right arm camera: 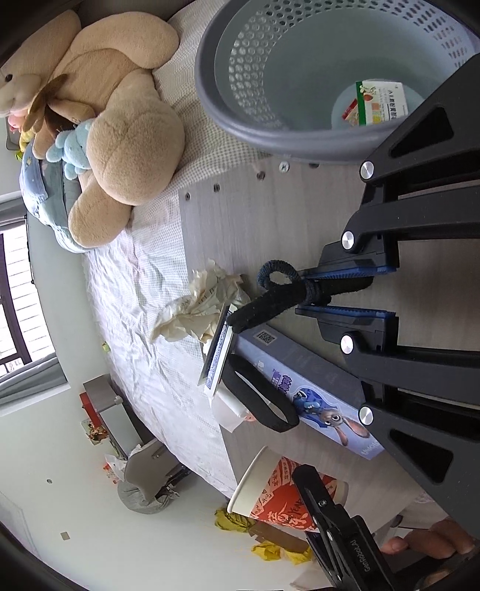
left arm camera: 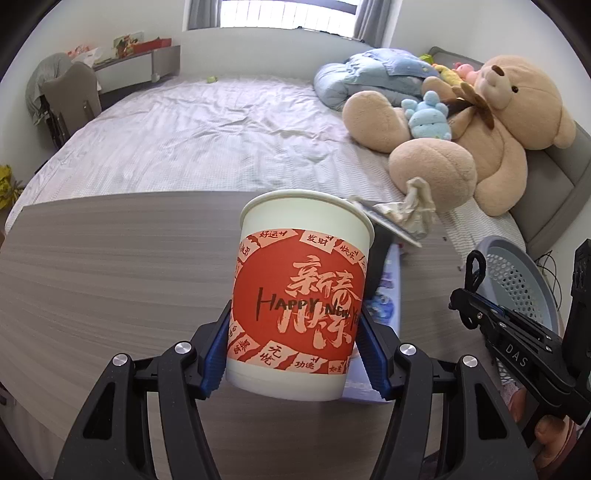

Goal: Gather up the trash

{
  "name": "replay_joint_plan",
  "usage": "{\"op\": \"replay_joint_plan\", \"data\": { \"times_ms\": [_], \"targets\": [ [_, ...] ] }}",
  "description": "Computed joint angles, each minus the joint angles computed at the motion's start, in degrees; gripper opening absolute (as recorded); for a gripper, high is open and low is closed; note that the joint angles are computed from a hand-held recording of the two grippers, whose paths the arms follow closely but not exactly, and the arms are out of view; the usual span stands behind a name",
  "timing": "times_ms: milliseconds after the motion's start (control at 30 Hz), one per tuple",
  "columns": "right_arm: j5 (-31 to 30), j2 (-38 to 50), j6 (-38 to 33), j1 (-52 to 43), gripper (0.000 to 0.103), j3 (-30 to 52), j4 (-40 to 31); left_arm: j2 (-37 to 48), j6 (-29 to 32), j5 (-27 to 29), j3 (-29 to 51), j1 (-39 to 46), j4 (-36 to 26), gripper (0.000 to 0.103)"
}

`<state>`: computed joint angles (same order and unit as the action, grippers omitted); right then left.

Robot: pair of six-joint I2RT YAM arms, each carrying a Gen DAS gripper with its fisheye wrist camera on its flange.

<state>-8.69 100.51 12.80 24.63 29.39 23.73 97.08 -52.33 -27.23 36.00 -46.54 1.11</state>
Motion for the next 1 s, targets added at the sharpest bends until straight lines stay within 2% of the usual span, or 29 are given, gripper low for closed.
{"op": "replay_joint_plan", "data": {
  "times_ms": [333,600,767,1000],
  "targets": [
    [-3.1,-13.3,-3.1,-9.4,0.013,-9.4,-2.4,4.0,2.2,-1.6,10.6,-6.4,-4.7,0.06],
    [-9.1,-20.7,-8.4,-24.9,0.013,-13.1,-6.8,13.4,6.9,1.0,24.0,-9.5,-7.6,0.06],
    [-13.9,-19.9,-13.2,-35.2,0.013,-12.7,-8.5,19.9,9.0,3.4,33.4,-10.1,-11.0,0.06],
    [-19.4,-13.1,-18.6,-44.8,0.013,-9.9,-8.5,28.1,10.5,4.6,46.3,-11.1,-17.5,0.06]
  ]
}}
